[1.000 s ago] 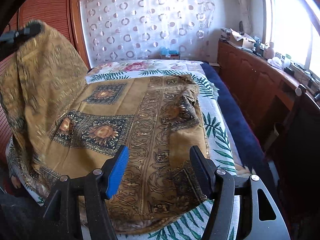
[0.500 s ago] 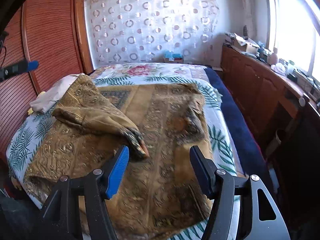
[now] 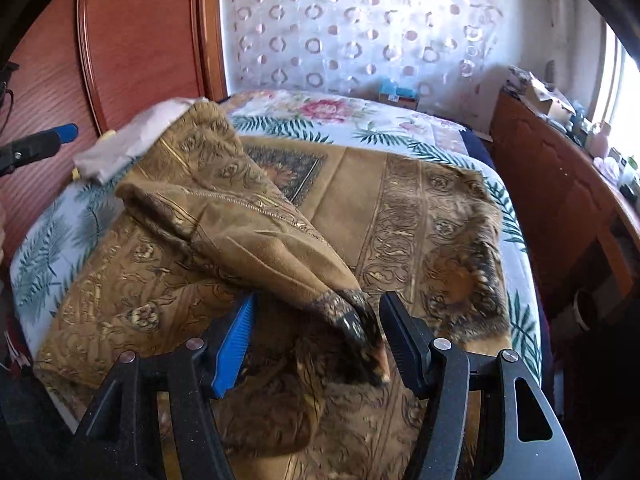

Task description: Fold small clothes

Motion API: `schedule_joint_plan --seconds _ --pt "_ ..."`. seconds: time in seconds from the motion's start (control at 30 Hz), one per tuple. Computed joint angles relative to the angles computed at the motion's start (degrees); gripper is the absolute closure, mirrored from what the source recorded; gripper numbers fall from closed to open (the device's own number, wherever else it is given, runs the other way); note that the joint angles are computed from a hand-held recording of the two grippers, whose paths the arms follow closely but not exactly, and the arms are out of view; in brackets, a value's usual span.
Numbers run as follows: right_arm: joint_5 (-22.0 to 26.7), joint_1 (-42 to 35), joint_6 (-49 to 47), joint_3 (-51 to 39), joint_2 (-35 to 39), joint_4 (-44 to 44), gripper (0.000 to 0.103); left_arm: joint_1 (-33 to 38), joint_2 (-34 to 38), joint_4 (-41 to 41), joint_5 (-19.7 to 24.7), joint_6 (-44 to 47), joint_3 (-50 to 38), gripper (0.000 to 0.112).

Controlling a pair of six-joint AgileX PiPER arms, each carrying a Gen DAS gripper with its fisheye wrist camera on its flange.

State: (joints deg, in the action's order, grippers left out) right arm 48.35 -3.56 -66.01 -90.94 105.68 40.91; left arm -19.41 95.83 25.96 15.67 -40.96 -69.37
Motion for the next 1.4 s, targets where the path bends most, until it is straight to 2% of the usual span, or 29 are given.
schedule_joint_plan --seconds 0.2,0.37,0.47,0.5,0.57,0.63,0.77,0.97,1.17,1.33,1.37,1.4 --pt "0.81 1.44 2.96 -3.59 2.3 -2.11 0.038 0.24 -0.2 2.53 -0.81 -2.89 1.72 0.038" --pt "0.1 1.71 2.25 -2.65 2.15 -1.71 0.039 0.53 -0.2 2.86 -1.02 -3.35 2.11 0.038" --pt "-0.13 1.75 0.78 -1.13 1.21 -0.8 0.068 0.53 -0.2 3.21 -0.97 -3.62 2.08 0.038" --pt "-0.09 1.53 -0.77 -0.56 0.91 0.53 0.086 0.53 -0.18 3.37 -1.05 -3.78 2.1 0.038" --pt "1.72 0.66 -2.78 -0.28 0.57 3.17 0.094 0.58 -0.19 3.91 -1.24 -4.26 2.25 0.038" --pt "3.05 -0.34 -5.02 0.79 -0.54 6.31 0.096 0.6 -0.19 3.92 -1.26 -4.28 2.29 0.038" --pt "12.35 -4.95 -7.12 0.3 -2.42 14.81 0.097 0.54 -0.53 6.6 -1.43 -7.33 2.75 0.038" --pt "15.67 -9.75 -10.75 2.72 -7.48 19.74 0.098 0.55 -1.28 9.42 -1.71 -10.43 3.36 0.038" --pt "14.29 -14.29 -11.64 6.39 -10.3 17.74 0.098 0.02 -1.13 10.53 -1.61 -11.13 3.18 0.038" --pt "12.65 -16.71 -5.2 6.88 -8.7 9.39 0.098 -0.48 -0.41 9.39 -1.67 -9.97 2.28 0.038" --pt "11.16 -16.05 -2.71 6.71 -8.16 6.58 0.097 -0.5 -0.2 8.41 -1.53 -8.92 1.96 0.038" --pt "7.94 -15.44 -1.67 8.12 -8.66 4.57 0.09 -0.68 0.12 7.82 -1.15 -8.25 1.41 0.038"
